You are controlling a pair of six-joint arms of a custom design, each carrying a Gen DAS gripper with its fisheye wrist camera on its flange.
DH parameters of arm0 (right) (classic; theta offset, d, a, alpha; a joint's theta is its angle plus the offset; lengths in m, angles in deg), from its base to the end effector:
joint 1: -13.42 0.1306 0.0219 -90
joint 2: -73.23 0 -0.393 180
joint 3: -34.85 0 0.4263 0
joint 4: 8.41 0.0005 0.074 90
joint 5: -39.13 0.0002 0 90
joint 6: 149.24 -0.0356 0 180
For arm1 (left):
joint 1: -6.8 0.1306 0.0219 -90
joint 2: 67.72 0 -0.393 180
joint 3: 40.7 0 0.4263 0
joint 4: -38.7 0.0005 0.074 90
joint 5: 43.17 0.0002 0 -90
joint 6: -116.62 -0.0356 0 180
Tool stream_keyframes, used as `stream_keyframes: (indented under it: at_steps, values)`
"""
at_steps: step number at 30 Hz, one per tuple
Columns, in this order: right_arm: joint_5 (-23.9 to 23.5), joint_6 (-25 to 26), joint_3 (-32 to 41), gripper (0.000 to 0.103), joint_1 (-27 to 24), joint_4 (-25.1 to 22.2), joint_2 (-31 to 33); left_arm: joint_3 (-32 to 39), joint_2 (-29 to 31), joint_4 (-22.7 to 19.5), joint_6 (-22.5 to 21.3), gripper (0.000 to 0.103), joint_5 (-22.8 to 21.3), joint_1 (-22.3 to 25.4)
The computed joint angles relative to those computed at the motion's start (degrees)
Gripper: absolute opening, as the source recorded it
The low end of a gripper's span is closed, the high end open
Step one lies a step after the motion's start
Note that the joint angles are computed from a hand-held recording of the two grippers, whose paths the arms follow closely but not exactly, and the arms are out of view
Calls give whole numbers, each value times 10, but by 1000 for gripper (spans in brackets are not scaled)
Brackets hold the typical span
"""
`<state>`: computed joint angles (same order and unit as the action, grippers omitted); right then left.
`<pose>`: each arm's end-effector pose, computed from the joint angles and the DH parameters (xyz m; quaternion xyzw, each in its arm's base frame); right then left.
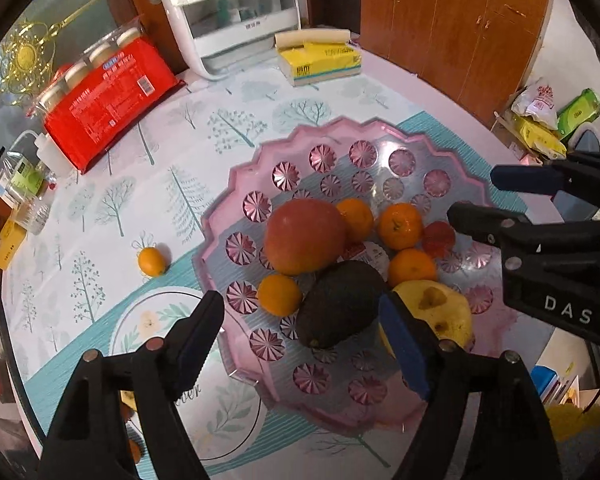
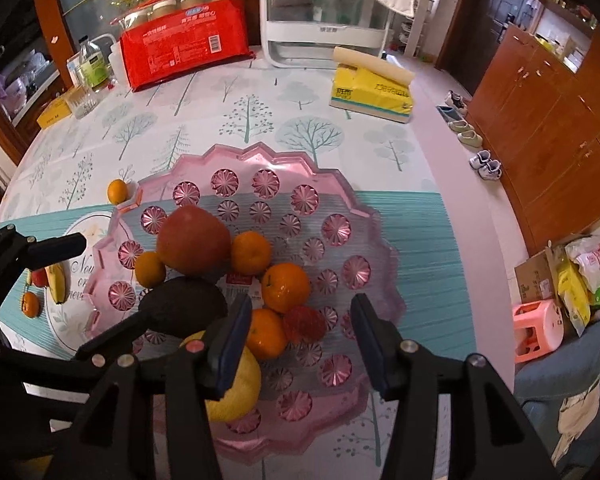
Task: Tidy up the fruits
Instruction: 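Withdraw both open grippers from the bowl toward the plate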
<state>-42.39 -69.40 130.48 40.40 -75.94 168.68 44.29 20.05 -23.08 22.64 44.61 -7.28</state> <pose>0.4726 0.2341 0.4223 -0.1287 0.9695 -0.0064 0.2087 0.4651 -0.1157 0.4036 0.1489 0.9639 -0.0006 0.2210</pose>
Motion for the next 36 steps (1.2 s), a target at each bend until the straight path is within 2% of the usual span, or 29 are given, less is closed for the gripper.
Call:
stream_keyframes:
  at_steps: [5, 15, 19, 26, 36]
  values:
    - [11, -35, -9, 52, 12, 1, -24, -1, -27, -1, -6, 79, 7, 8]
    - [36, -98, -8, 52, 54, 5, -58, -14, -92, -34, -44, 79, 33, 50]
    - [51, -122, 2, 52, 82, 7, -59, -19, -119, -45, -73, 79, 53, 86]
    - [79, -140, 35, 52, 140, 1, -38, -17, -154, -48, -127, 79, 56, 156]
    - [129, -114, 129, 52, 208, -16, 18, 19, -156, -36, -183, 79, 89, 288]
